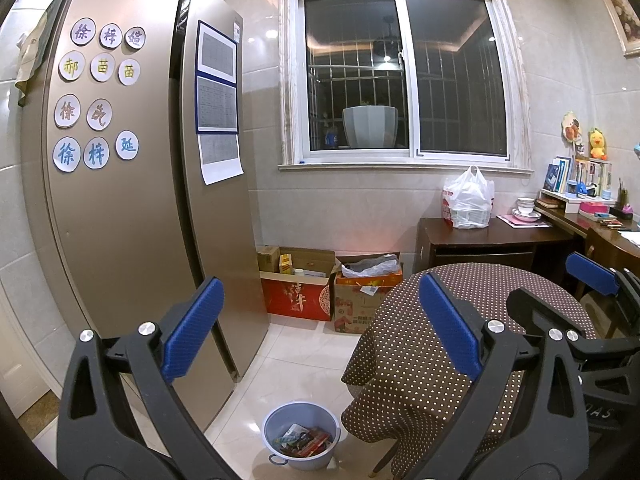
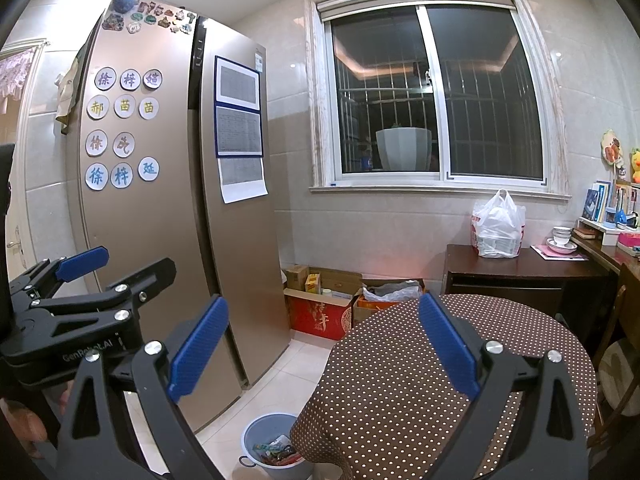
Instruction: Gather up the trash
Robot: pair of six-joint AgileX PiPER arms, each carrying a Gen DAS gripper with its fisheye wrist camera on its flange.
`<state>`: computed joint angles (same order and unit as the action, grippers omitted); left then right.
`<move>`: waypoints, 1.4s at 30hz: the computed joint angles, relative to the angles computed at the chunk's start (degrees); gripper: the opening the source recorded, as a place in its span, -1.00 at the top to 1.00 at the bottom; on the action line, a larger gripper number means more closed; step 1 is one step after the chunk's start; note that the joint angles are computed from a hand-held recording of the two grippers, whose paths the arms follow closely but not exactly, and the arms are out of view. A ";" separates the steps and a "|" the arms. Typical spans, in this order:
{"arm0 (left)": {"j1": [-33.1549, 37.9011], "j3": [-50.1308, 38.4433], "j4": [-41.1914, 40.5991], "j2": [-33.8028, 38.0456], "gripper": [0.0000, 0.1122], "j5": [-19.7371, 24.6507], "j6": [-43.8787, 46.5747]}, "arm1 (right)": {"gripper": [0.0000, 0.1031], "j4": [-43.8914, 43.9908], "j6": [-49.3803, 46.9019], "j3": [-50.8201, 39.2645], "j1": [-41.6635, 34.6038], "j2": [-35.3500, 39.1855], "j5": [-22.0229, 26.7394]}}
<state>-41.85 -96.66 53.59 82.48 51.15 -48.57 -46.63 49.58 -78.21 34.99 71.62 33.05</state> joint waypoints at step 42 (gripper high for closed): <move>0.72 2.24 -0.13 -0.95 -0.71 -1.01 -0.42 | -0.83 -1.17 1.97 1.03 0.42 0.41 -0.15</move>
